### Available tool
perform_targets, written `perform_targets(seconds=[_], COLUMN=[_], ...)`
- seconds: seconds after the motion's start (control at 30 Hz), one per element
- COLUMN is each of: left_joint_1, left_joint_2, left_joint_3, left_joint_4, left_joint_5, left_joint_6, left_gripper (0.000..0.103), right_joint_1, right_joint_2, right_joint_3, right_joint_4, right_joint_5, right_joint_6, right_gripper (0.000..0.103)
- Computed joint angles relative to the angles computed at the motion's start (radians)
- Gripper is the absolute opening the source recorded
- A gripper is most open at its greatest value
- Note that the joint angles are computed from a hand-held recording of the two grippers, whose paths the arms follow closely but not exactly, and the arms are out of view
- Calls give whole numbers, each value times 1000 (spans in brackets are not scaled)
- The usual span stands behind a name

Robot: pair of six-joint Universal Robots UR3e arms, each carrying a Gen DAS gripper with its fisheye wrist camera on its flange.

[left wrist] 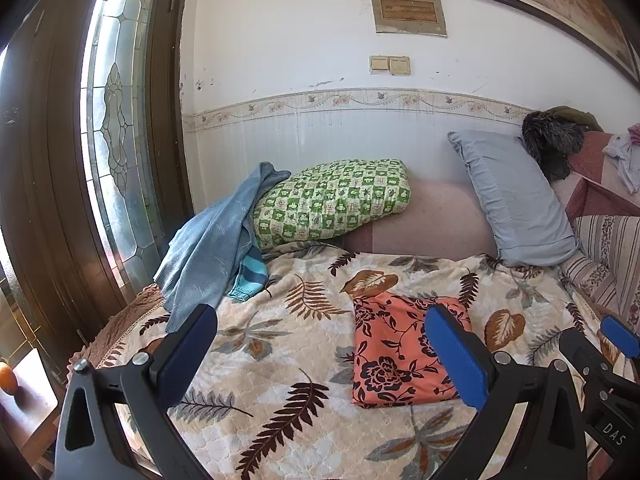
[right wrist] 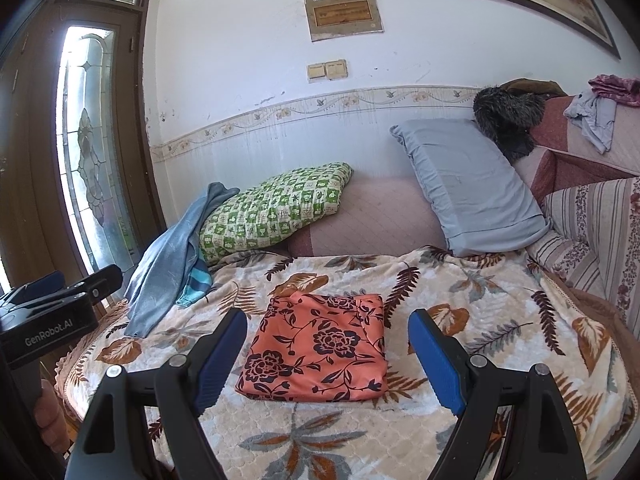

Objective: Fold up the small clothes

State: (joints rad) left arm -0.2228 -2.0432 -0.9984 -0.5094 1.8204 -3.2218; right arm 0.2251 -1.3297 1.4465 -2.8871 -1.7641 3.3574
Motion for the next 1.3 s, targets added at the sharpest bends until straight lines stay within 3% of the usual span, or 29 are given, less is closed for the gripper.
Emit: perform_targets(seconds=[1.3], left_joint_1=[-9], left_joint_2=[107], left_joint_3=[-63], left_joint_4=[47], left_joint_5=[14], left_joint_6=[4], left_gripper=[103], right_joint_1=[14], right_joint_2=[-50], right_joint_3=[-32], right_joint_4=[9], right_joint_5=[-9], right_joint_6=[-31], right_gripper=[85])
